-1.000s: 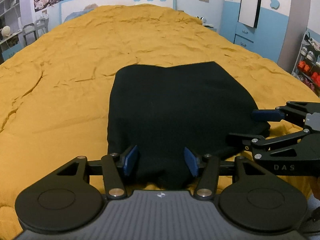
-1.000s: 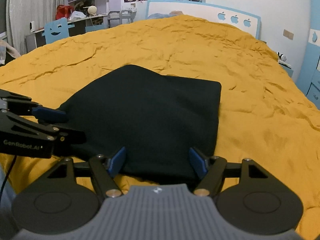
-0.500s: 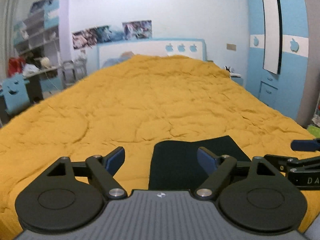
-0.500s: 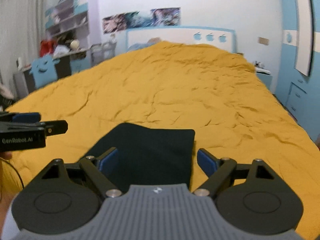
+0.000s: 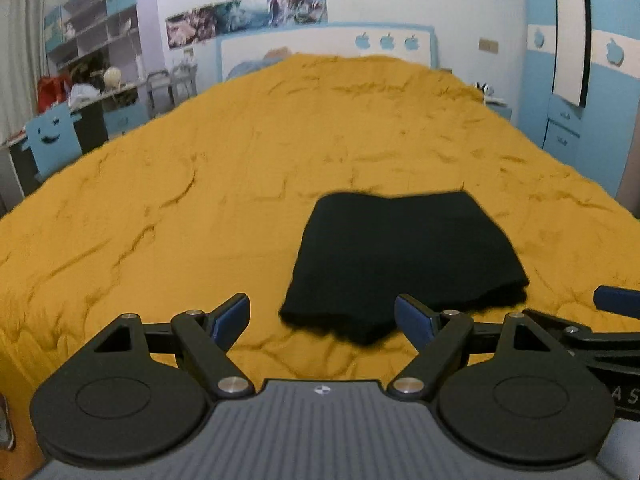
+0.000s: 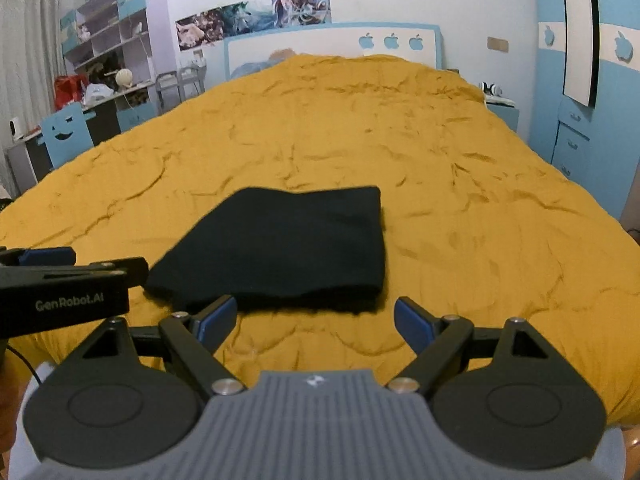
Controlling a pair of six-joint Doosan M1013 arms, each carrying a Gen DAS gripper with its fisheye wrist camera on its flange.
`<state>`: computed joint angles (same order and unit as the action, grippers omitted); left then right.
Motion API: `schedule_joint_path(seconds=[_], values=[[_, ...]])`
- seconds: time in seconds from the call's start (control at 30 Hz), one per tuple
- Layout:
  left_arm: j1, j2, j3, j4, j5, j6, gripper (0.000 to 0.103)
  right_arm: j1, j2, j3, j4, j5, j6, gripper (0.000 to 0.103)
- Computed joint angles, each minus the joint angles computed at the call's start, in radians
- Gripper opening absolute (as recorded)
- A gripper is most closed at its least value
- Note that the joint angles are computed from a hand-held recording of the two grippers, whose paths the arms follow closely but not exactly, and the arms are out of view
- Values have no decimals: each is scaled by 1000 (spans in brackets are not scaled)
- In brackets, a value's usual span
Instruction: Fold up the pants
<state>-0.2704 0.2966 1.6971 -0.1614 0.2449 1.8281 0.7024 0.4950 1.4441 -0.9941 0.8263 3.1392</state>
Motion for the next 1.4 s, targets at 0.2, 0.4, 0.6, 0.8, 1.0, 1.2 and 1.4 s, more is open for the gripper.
schedule_joint_path(seconds=[0.2, 0.4, 0.6, 0.8, 1.0, 1.2, 1.4], values=[[-1, -10, 15, 34, 10, -20, 96, 11, 4, -8, 21, 27, -9, 82], [0, -15, 22, 45, 2, -29, 96, 14, 7, -16, 35, 28, -34, 82], [-5, -16, 23, 62, -2, -42, 96, 11, 6, -13, 36, 23, -37, 82], [-2, -15, 19, 46, 12, -28, 96, 9, 5, -12, 36, 22, -35, 82], [0, -15, 13, 23, 31, -7, 96, 8, 6, -15, 40, 19, -44, 82], [-2, -15, 13, 18, 30, 0, 96, 7, 8, -17, 46, 17, -48, 82], [-2, -15, 13, 19, 30, 0, 96, 7, 9, -20, 51, 17, -49, 82]])
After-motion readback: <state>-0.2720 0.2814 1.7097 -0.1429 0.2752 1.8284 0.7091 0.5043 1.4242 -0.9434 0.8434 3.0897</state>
